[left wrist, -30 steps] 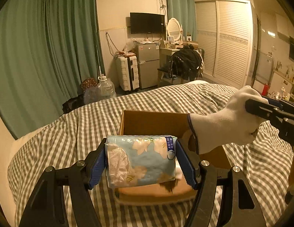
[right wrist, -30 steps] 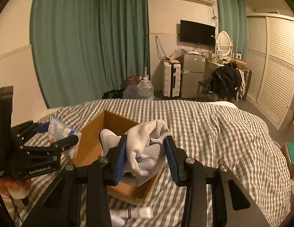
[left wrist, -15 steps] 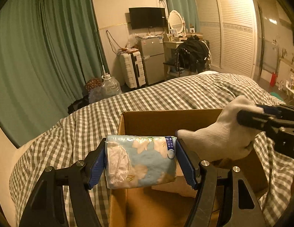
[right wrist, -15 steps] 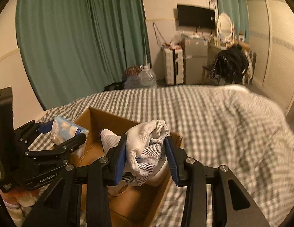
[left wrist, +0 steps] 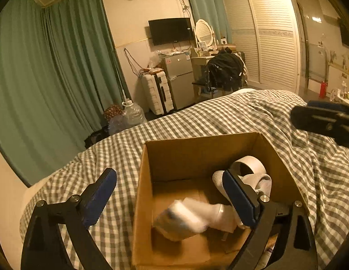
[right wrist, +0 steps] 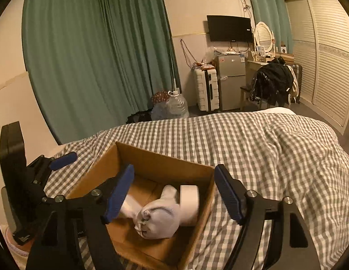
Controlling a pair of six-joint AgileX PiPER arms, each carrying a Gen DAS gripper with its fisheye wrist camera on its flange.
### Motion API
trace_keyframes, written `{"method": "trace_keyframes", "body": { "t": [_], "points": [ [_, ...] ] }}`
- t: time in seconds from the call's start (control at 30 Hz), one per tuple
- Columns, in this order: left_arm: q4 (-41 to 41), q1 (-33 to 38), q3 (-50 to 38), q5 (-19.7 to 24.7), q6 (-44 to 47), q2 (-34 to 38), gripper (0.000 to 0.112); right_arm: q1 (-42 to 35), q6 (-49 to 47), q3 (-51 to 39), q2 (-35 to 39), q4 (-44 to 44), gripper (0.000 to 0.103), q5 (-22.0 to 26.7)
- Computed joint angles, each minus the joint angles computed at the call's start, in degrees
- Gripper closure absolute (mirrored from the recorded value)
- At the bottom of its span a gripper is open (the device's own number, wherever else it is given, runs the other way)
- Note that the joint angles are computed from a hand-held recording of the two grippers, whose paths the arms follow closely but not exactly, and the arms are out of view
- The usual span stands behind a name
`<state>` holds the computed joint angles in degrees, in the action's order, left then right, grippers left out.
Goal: Organize objects
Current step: 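Carry the tissue pack and glove into the box and open both tools, then move both tools back to the remaining items beside the box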
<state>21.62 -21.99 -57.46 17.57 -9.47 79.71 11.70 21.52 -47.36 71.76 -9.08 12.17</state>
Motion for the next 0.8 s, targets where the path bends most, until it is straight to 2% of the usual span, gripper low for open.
{"method": "trace_keyframes", "body": {
  "t": [0.17, 0.27, 0.33, 0.4, 0.6, 0.77, 0.8],
  "points": [
    [-7.2, 1.4, 1.9, 3.2, 5.3, -4.0, 0.015, 2.7, 9.6, 1.1, -5.3, -11.3, 0.023, 6.8],
    [-9.1, 2.0, 3.2, 4.5, 6.3, -6.9, 0.015, 6.5, 14.5, 2.3, -9.2, -18.4, 0.023, 13.5],
    [-10.3, 2.7, 4.1, 5.5, 7.3, -9.2, 0.015, 9.2, 15.7, 2.9, -12.0, -21.7, 0.023, 19.1],
    [-10.5, 2.9, 5.0, 6.6, 7.4, -10.9, 0.015, 13.6, 21.0, 3.6, -15.1, -27.9, 0.023, 25.9],
    [-9.8, 3.3, 6.5, 12.5, 6.1, -16.7, 0.015, 17.6, 20.0, 2.5, -22.9, -26.4, 0.023, 36.4],
    [-6.2, 2.0, 8.3, 17.9, 2.1, -23.2, 0.015, 31.8, 28.4, 0.2, -26.2, -33.4, 0.023, 48.9],
    [-6.6, 2.1, 8.8, 18.6, 2.5, -24.5, 0.015, 36.7, 30.4, -1.1, -26.8, -34.9, 0.023, 53.7]
  ]
}}
